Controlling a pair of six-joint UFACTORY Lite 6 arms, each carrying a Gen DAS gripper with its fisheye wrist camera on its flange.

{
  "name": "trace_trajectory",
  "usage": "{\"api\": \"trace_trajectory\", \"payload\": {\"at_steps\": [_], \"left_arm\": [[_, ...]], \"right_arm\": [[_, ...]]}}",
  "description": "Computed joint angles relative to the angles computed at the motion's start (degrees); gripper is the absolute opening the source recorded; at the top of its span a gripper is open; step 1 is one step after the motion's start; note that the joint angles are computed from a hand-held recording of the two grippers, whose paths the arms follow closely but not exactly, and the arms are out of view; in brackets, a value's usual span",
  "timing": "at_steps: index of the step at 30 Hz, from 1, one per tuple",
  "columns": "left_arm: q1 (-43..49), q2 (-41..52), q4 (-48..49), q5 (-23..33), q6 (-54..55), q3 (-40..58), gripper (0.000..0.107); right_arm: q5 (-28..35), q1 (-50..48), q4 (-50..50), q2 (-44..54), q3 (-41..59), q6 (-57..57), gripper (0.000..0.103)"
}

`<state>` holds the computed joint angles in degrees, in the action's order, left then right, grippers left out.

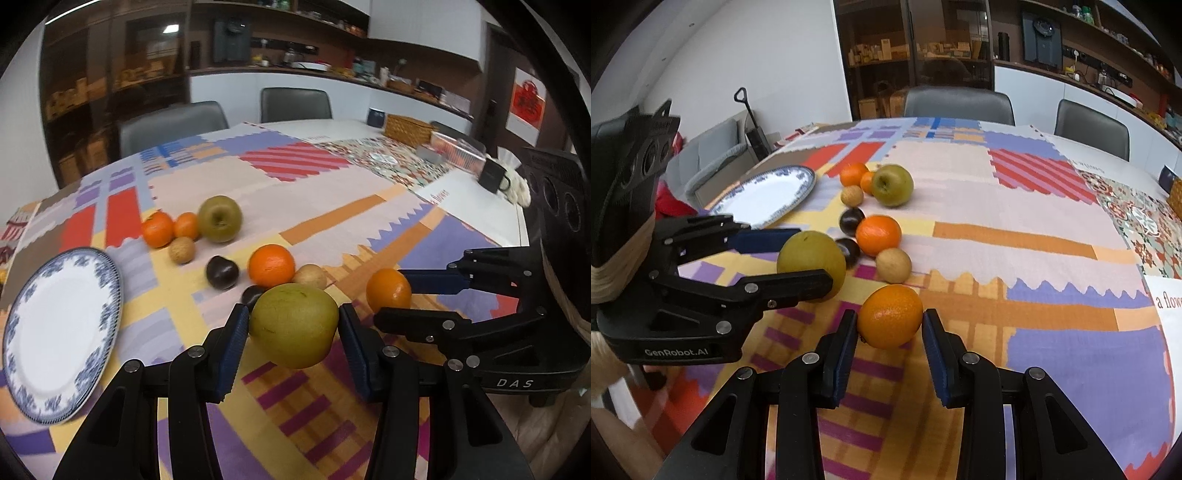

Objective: Organize fruits
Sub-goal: 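Close the left gripper on the pear while the right gripper grasps the orange, then lower the pear onto the plate and open the left gripper while the right releases the orange there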

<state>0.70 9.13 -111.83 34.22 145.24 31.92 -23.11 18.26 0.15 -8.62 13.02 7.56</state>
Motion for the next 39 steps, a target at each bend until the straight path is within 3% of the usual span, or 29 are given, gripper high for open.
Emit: {"api": "trace_trajectory", "payload": {"at_steps": [10,19,31,39], "left_arm": [[10.49,-10.16,3.55,2.48,-2.83,-6.04,0.049],[23.14,-11.86,8.37,5.43,-5.0,-4.88,0.048],[32.56,1.49,8.5,4.08,-2.79,7.91,0.048],[32.31,16.69,9.1,0.14,-5.63,23.05,0.048]], "right_arm": [[1.51,9.81,18.26,-4.26,1.85,-13.63,0.037],[1.12,17.9,26.88,1.86,11.68,-19.36,0.037],[3.47,21.39,18.19,23.43,34.35,-12.9,0.037],[13.16,19.43,3.65,42.74,56.94,0.29,0.037]]}}
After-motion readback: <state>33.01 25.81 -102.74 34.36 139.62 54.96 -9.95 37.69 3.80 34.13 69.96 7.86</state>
